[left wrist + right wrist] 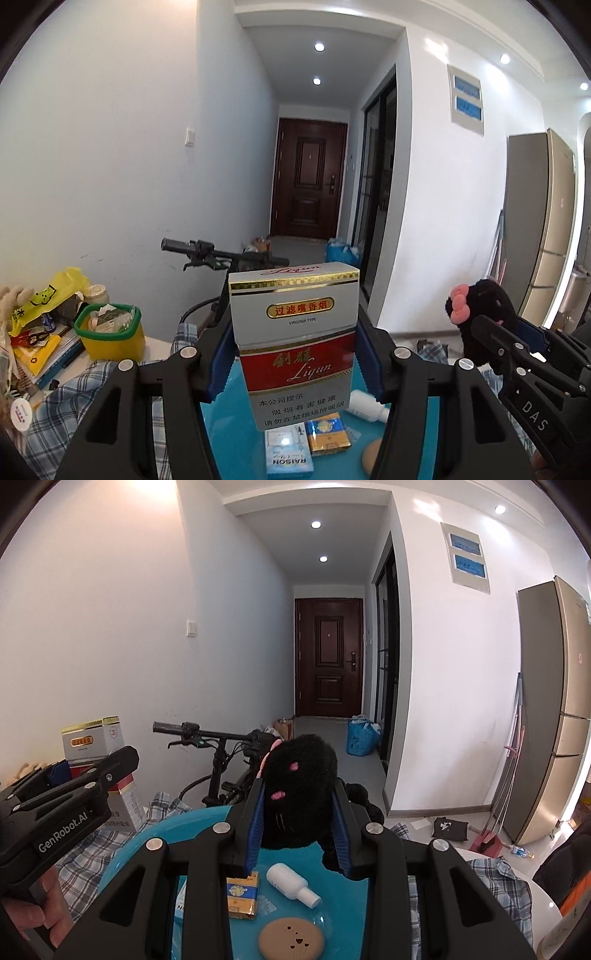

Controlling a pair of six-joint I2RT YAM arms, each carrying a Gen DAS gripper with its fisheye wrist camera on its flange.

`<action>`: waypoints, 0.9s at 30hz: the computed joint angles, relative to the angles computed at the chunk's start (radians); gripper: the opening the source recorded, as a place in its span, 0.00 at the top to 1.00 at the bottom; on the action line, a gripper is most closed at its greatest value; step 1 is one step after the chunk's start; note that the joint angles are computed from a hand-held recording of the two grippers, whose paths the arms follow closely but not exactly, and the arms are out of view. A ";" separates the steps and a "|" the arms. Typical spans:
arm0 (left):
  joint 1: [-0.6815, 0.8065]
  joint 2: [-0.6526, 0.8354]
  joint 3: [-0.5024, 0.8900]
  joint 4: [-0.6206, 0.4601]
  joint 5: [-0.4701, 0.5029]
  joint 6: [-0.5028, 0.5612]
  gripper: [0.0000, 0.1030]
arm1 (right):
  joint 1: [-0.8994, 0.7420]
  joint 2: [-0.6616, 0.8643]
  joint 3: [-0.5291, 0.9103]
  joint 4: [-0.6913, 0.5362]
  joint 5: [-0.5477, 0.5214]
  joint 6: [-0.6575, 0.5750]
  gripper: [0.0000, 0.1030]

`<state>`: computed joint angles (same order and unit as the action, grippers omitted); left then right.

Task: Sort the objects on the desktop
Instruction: 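Lower the Liqun pack and black plush toy into the basin with both tools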

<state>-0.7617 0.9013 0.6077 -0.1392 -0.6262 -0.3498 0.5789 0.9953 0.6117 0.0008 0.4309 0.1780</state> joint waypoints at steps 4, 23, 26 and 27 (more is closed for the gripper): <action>0.081 0.073 0.052 -0.084 0.109 -0.034 0.41 | -0.069 0.077 0.051 -0.083 -0.140 0.024 0.69; 0.275 0.374 0.171 -0.207 0.441 -0.027 0.41 | -0.163 0.292 0.157 -0.229 -0.313 -0.016 0.69; 0.290 0.417 0.194 -0.232 0.469 -0.004 0.41 | -0.184 0.300 0.163 -0.235 -0.330 -0.016 0.69; 0.295 0.430 0.200 -0.237 0.480 0.000 0.41 | -0.189 0.307 0.170 -0.243 -0.337 -0.013 0.69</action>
